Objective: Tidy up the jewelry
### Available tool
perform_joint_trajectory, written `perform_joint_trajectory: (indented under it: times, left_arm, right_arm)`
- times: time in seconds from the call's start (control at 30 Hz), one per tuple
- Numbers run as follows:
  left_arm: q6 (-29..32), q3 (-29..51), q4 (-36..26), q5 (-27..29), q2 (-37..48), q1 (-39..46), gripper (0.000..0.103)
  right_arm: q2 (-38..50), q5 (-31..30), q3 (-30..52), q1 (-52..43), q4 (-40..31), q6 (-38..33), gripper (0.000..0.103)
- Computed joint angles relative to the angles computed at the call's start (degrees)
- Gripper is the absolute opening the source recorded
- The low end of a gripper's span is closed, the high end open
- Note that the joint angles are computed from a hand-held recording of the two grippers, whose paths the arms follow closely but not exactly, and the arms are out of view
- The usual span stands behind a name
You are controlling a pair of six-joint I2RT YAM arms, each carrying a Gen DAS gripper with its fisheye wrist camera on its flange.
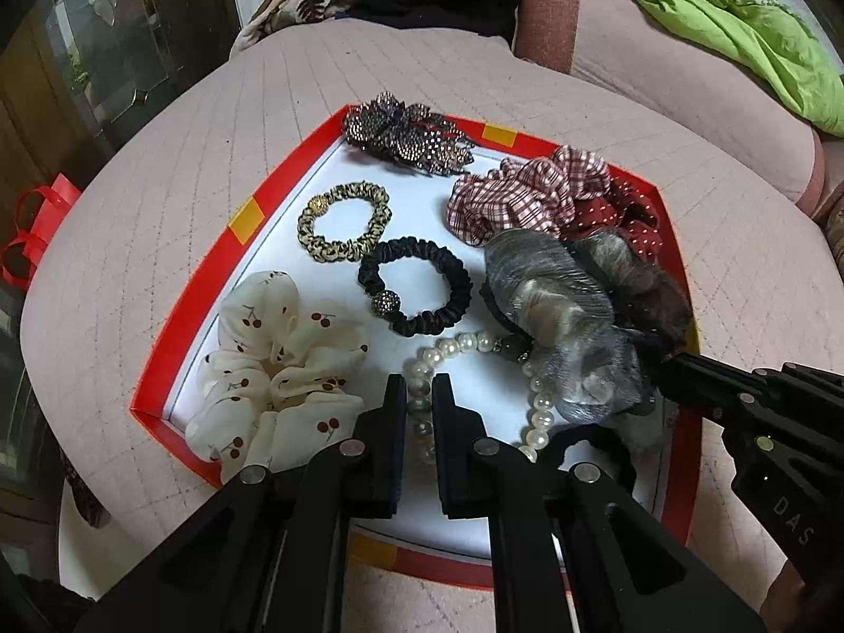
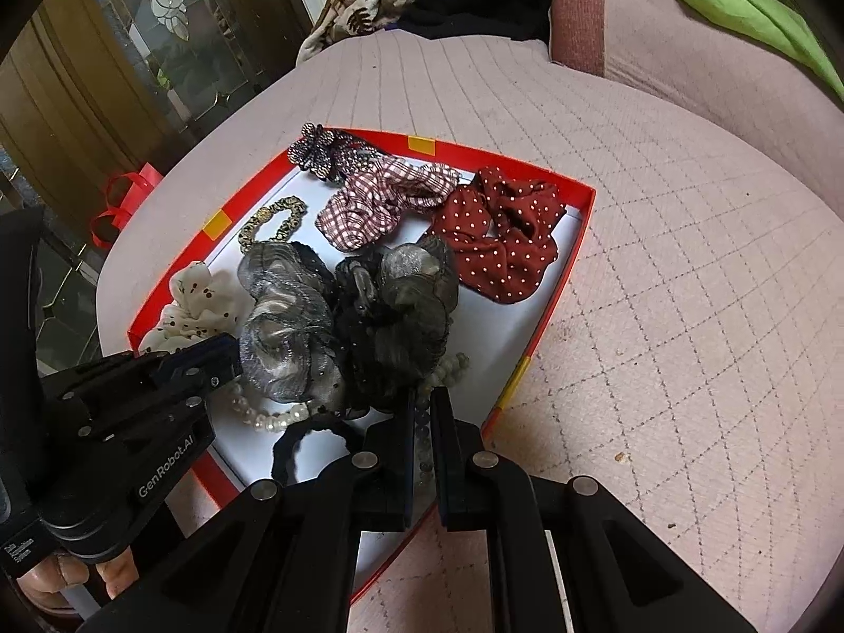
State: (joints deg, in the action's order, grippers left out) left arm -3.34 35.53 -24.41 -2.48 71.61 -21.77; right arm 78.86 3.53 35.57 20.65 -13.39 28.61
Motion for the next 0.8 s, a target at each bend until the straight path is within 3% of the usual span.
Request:
perform_joint_trajectory:
  times: [0.4, 0.57, 0.7, 0.8]
  left_arm:
    - [-0.9, 0.2, -5.5, -0.4, -7.5, -0.1, 0.012]
    - [-1.7, 0.3, -7.9, -0.8, -11.3, -0.4, 0.036]
    - [-2.4, 0.9, -10.4, -1.2, -14.0, -1.5, 0.04]
    - [-3.2, 1.1, -12.2, -1.9, -15.9, -2.6, 0.042]
  right_arm:
    - [-6.5, 2.3, -0.7, 2.0, -3.6, 1.9, 0.008]
    - [-11.0, 3.6, -1.4, 3.5, -6.0, 2.9, 0.009]
    - [-15.0, 4.9, -2.6, 4.4, -8.0, 4.2, 0.019]
    - [-18.1, 5.4, -3.9, 4.8, -9.5, 5.3, 0.02]
